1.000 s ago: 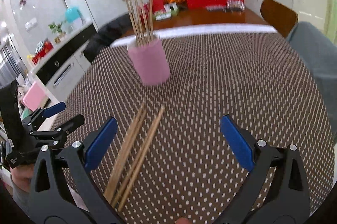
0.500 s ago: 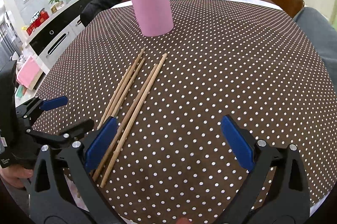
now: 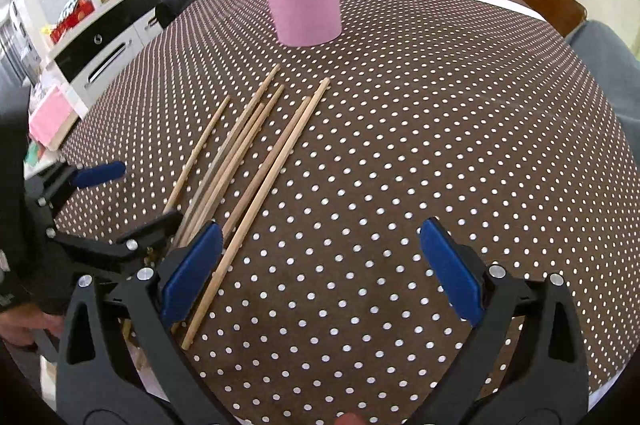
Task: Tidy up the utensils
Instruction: 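Close the left tool on one chopstick while the right tool closes on another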
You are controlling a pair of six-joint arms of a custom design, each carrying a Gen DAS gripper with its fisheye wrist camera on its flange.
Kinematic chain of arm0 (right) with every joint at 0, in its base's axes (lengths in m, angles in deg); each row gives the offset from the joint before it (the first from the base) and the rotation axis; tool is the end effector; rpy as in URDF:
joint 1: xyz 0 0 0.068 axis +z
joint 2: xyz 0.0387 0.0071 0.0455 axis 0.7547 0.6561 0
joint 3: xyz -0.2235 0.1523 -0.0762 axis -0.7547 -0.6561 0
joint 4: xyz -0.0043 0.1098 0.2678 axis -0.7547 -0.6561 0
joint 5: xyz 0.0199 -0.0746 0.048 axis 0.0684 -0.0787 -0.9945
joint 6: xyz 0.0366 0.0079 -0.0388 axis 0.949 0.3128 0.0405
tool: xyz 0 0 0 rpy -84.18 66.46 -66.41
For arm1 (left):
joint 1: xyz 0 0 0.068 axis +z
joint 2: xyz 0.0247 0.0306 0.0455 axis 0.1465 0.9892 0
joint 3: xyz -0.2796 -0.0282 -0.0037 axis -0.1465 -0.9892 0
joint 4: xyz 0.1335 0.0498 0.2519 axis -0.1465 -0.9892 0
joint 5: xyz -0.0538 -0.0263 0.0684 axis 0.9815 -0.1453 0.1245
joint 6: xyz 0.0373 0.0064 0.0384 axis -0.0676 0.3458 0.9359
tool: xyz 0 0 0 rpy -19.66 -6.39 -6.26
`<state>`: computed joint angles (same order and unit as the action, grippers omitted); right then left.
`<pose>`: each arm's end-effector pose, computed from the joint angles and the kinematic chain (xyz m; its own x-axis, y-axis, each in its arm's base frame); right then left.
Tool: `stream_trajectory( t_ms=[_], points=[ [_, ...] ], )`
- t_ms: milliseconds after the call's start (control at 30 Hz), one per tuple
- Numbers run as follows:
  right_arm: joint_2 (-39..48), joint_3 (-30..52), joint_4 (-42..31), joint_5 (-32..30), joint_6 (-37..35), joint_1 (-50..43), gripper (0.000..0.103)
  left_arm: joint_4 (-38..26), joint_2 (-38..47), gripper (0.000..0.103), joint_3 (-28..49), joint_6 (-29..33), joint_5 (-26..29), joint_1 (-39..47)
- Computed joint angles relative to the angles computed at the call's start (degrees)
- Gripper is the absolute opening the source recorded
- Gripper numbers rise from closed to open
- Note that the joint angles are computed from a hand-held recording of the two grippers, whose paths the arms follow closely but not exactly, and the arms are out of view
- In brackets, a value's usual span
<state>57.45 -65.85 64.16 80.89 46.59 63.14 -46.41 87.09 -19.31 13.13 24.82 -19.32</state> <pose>0.1486 0.0286 0.1307 -0.7283 0.2971 -0.6175 0.2854 0.9507 0.1208 0.2379 -0.1290 0.1042 -0.5688 0.5981 -0.5646 0.6864 0.7234 0.0748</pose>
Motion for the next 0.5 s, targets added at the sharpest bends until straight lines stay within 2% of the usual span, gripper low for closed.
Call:
stream_trajectory(
  t_ms=[267, 367, 433, 500],
  points=[
    [14.6, 3.6, 3.3, 11.2, 2.9, 10.4, 0.096, -0.2, 1.3, 0.093, 1.3, 2.2, 1.9, 4.3],
    [17.7, 3.8, 4.8, 11.8, 3.5, 11.6, 0.096, 0.6, 1.1, 0.093, 0.3, 2.5, 2.7, 5.2],
    [17.7, 4.0, 4.3, 12.3, 3.1, 12.2, 0.092, 0.7, 1.4, 0.093, 0.5, 2.3, 2.6, 5.0],
    [16.7, 4.4, 2.7, 10.8, 2.2, 11.3, 0.081, 0.6, 1.5, 0.093, 0.8, 2.2, 2.1, 4.6]
  ],
)
